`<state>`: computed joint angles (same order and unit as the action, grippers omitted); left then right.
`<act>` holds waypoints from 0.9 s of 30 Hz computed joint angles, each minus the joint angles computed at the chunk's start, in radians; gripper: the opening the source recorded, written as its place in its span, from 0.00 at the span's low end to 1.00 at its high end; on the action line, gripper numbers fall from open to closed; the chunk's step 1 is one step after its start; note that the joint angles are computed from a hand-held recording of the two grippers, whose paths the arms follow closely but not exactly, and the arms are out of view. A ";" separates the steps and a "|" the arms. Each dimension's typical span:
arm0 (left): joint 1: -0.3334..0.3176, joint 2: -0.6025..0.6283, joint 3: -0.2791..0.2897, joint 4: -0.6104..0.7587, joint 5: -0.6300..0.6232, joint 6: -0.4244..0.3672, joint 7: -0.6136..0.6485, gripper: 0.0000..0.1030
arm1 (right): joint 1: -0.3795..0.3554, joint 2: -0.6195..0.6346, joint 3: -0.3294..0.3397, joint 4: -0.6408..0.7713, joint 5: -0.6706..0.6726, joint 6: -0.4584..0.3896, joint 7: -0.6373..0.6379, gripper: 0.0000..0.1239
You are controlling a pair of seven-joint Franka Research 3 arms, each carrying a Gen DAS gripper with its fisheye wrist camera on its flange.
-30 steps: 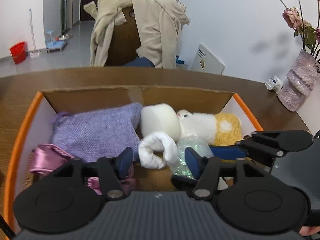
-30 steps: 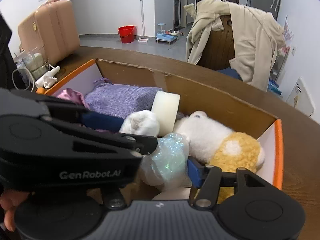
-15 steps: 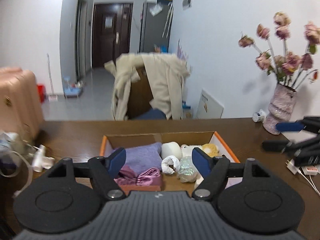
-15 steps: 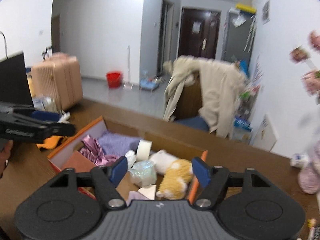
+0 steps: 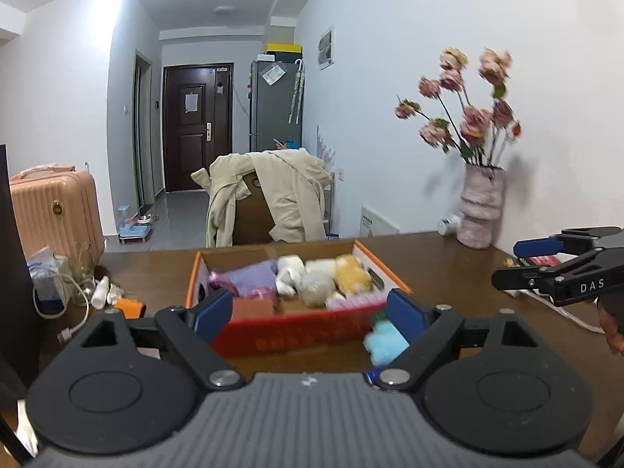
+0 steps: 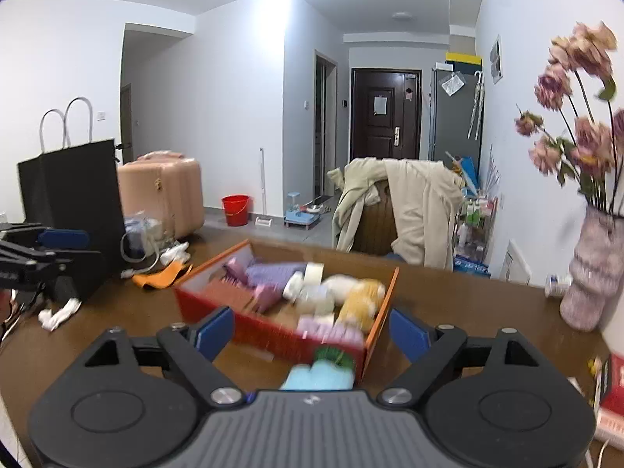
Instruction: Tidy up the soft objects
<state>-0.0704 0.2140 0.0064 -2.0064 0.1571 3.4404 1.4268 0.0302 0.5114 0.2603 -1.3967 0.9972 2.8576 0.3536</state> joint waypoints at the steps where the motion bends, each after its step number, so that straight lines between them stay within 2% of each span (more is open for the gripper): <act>1: -0.034 -0.006 0.028 -0.026 -0.027 0.016 0.021 0.85 | -0.019 -0.015 0.018 -0.036 0.030 0.000 -0.032 0.71; 2: -0.040 -0.007 0.028 -0.045 -0.043 0.030 0.029 0.86 | -0.027 -0.025 0.027 -0.061 0.057 0.002 -0.054 0.71; 3: -0.021 -0.002 0.006 -0.056 -0.033 0.038 0.013 0.86 | -0.037 -0.035 0.033 -0.085 0.090 0.003 -0.072 0.71; 6: 0.142 0.037 -0.146 -0.041 0.115 0.008 -0.156 0.86 | -0.035 -0.055 0.019 -0.146 0.147 0.007 -0.093 0.71; 8: 0.203 0.082 -0.210 -0.004 0.188 -0.018 -0.230 0.87 | -0.034 -0.055 0.018 -0.169 0.191 0.013 -0.128 0.71; 10: 0.300 0.137 -0.318 0.050 0.268 -0.061 -0.295 0.87 | -0.029 -0.036 0.014 -0.162 0.225 0.004 -0.142 0.71; 12: 0.333 0.203 -0.370 0.115 0.300 -0.089 -0.313 0.87 | -0.027 0.000 0.016 -0.133 0.261 -0.001 -0.157 0.71; 14: 0.310 0.258 -0.360 0.173 0.300 -0.110 -0.304 0.86 | -0.016 0.048 0.012 -0.089 0.275 0.002 -0.146 0.70; 15: 0.314 0.292 -0.374 0.209 0.298 -0.128 -0.298 0.86 | -0.001 0.078 -0.005 -0.057 0.240 -0.008 -0.090 0.69; 16: 0.341 0.328 -0.415 0.246 0.296 -0.164 -0.284 0.85 | 0.010 0.105 -0.020 -0.029 0.200 -0.022 -0.035 0.67; 17: 0.388 0.375 -0.484 0.290 0.290 -0.210 -0.252 0.83 | 0.020 0.134 -0.034 0.006 0.152 -0.041 0.025 0.65; 19: 0.431 0.446 -0.561 0.355 0.265 -0.270 -0.192 0.73 | 0.036 0.194 -0.056 0.084 0.059 -0.088 0.139 0.55; 20: 0.460 0.487 -0.611 0.389 0.252 -0.302 -0.151 0.66 | 0.038 0.224 -0.060 0.125 0.022 -0.116 0.183 0.53; 21: 0.482 0.522 -0.652 0.419 0.235 -0.334 -0.116 0.60 | 0.041 0.252 -0.063 0.164 -0.012 -0.141 0.226 0.47; 22: 0.501 0.557 -0.691 0.448 0.217 -0.362 -0.080 0.58 | 0.044 0.289 -0.067 0.217 -0.050 -0.178 0.272 0.40; 24: 0.534 0.620 -0.759 0.497 0.181 -0.412 -0.011 0.48 | 0.048 0.349 -0.070 0.305 -0.112 -0.231 0.356 0.33; 27: 0.560 0.691 -0.827 0.555 0.126 -0.478 0.073 0.38 | 0.042 0.415 -0.053 0.390 -0.173 -0.282 0.444 0.26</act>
